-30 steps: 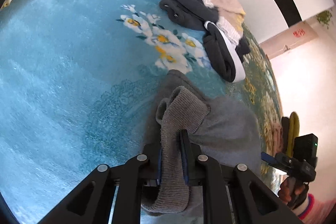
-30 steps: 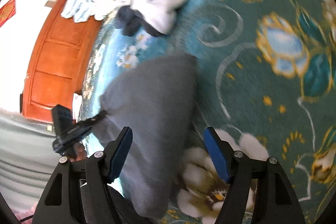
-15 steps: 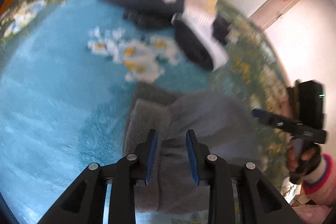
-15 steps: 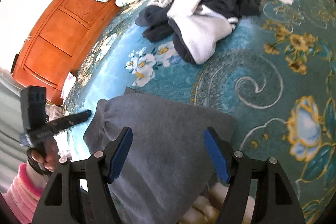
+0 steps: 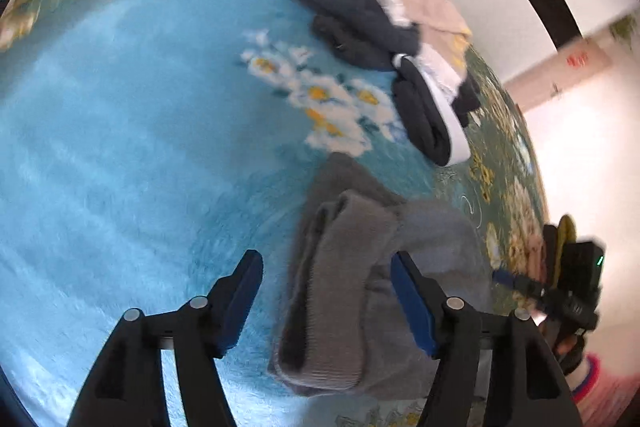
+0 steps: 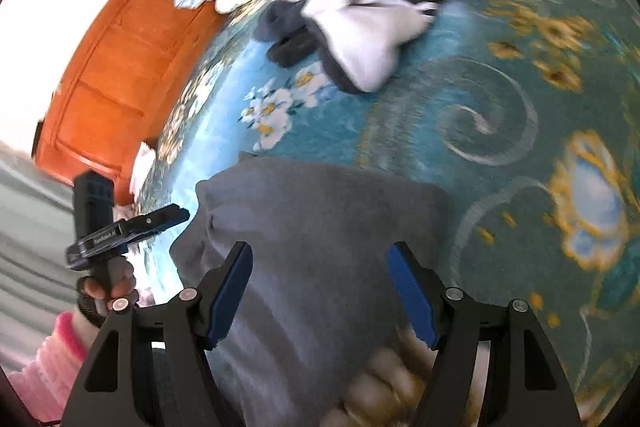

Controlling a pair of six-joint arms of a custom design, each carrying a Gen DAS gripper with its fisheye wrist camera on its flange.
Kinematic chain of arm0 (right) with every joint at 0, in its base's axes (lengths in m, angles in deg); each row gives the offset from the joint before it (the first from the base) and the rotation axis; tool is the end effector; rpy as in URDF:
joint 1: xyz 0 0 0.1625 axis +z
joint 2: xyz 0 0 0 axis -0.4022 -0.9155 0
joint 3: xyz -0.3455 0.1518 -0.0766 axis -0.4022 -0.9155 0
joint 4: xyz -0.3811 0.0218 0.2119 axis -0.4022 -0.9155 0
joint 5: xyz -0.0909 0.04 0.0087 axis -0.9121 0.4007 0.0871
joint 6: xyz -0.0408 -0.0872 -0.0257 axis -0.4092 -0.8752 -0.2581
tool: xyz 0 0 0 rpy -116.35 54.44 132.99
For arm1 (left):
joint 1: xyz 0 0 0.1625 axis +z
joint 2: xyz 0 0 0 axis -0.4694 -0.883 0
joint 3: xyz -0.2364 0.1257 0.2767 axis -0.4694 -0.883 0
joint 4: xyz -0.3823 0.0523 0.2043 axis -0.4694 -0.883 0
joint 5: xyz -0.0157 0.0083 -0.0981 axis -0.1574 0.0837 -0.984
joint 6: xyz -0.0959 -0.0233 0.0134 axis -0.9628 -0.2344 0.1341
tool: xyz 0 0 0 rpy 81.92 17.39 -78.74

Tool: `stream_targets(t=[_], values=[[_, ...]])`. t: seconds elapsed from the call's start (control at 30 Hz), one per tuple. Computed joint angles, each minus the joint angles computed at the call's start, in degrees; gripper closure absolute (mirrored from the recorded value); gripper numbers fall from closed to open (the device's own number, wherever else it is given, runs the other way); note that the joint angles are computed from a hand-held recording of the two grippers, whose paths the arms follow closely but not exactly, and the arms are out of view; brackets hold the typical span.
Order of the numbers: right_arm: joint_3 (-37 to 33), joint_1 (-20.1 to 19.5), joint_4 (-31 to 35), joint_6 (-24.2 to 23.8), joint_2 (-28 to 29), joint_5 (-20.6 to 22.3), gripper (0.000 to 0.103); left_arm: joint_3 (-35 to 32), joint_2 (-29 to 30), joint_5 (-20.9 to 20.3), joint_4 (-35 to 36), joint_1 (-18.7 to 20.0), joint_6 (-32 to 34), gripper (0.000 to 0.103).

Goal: Fold clothes
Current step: 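Grasp the folded sweatshirt bundle with both grippers from opposite sides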

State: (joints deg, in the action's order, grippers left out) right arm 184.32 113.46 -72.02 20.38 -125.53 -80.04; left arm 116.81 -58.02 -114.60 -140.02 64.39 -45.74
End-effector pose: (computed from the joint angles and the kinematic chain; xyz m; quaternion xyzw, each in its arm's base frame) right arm 0.1230 -0.3359 0.2549 0.0518 -0.9851 0.1552 0.0536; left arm -0.1957 -0.3606 0.2441 -0.0273 0.9774 -0.1790 0.1095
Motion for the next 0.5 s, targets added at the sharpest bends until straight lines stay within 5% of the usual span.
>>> stream_targets(t=[0.13,0.3,0.37,0.5], values=[[3.11,-8.40,8.48,2.00,-8.57,5.07,0.031,1.46,1.80,-7.01,-3.31,4.16,1.22,0.025],[5.90,-15.14,14.42,0.47,-12.98,11.63,0.027,3.76,2.11,-8.10,-9.56,4.87,4.01,0.010],[6.75,-15.05,12.68,0.11,-12.64,12.82,0.019,3.67,3.08,-10.09,-11.64,5.96,5.38,0.000],[7.31,-13.09,9.85,-1.20,-10.31,13.46,0.018,1.59,5.67,-11.90,-10.88,7.19,7.29,0.000]])
